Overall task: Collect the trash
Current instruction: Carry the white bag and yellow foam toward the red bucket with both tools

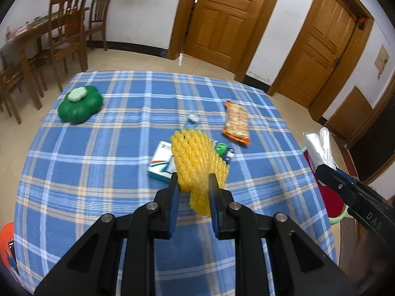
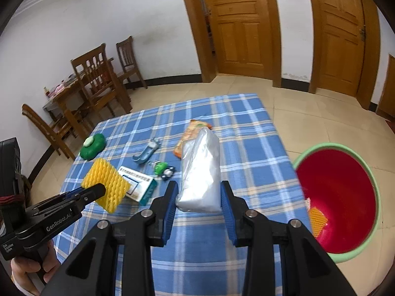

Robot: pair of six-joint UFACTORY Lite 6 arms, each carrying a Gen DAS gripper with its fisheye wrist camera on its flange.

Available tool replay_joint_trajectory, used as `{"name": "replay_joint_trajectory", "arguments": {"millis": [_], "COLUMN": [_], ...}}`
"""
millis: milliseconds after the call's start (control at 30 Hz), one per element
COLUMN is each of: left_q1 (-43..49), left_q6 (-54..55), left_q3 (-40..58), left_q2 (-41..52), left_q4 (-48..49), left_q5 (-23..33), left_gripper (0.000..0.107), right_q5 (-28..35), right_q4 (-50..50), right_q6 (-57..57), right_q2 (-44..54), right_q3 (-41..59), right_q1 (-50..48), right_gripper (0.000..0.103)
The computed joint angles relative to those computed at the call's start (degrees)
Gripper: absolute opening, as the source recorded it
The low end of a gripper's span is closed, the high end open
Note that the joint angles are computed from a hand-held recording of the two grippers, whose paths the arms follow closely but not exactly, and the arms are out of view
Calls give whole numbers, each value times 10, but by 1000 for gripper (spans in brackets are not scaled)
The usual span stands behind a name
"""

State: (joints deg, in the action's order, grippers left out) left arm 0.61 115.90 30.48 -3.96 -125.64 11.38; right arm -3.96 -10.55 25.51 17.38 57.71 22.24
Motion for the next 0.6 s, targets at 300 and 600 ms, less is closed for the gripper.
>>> {"name": "replay_joint_trajectory", "arguments": {"millis": [300, 600], "left_q1": [-85, -168], "left_q6": [-57, -85], "left_q3": [47, 111], "left_q2": [20, 61], "left_q4": [32, 42], "left_q5": [-33, -73], "left_gripper": [21, 21], "right_q5": [-21, -43], "right_q4": [-85, -239], "right_q6": [78, 222], "right_q2": [-60, -96], "right_q3": [-69, -114], "right_q1": [-69, -146], "right_gripper": [37, 37]}}
